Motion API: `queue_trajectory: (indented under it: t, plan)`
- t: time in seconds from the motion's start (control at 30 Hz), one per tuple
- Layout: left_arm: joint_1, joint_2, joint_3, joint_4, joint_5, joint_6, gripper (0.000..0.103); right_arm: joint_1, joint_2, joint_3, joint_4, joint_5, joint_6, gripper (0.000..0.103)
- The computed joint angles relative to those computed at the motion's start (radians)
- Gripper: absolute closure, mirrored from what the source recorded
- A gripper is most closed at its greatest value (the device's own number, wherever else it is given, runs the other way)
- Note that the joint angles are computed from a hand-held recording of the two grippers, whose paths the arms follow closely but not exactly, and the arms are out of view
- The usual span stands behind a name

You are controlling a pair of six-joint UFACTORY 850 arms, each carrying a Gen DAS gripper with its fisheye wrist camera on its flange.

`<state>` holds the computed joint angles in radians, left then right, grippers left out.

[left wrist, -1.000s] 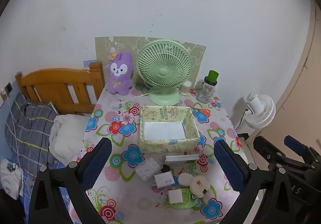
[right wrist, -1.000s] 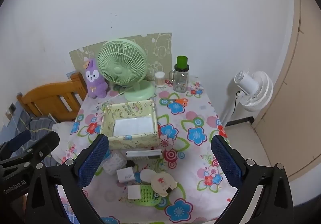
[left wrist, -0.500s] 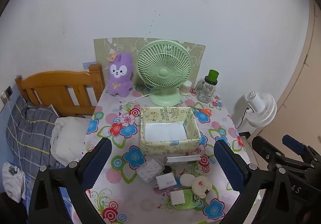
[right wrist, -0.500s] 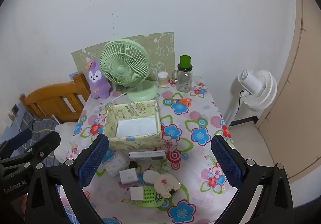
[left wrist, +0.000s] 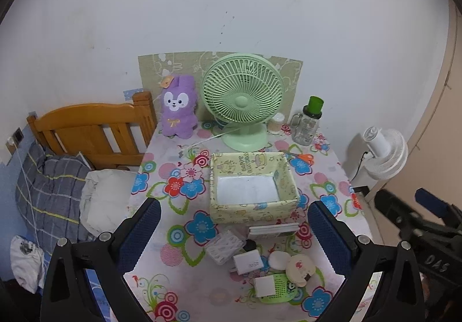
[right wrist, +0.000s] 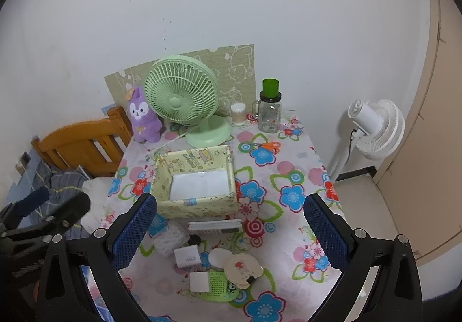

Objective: Organize rigid objects

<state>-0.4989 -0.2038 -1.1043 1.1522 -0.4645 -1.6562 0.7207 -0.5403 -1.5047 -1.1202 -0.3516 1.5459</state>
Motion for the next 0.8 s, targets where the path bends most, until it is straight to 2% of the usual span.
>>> queue_trajectory:
  t: [0.23,0.8]
  plan:
    - [0.018,-0.003,-0.006,-0.040,0.040,0.042,0.001,0.001,-0.018,-0.031,0.020,-0.028,-0.029,0.000]
    - [0.022,-0.032,-0.040,-0.046,0.041,0.082,0.001,-0.004,-0.028,-0.044,-0.047,-0.046,0.021,0.000]
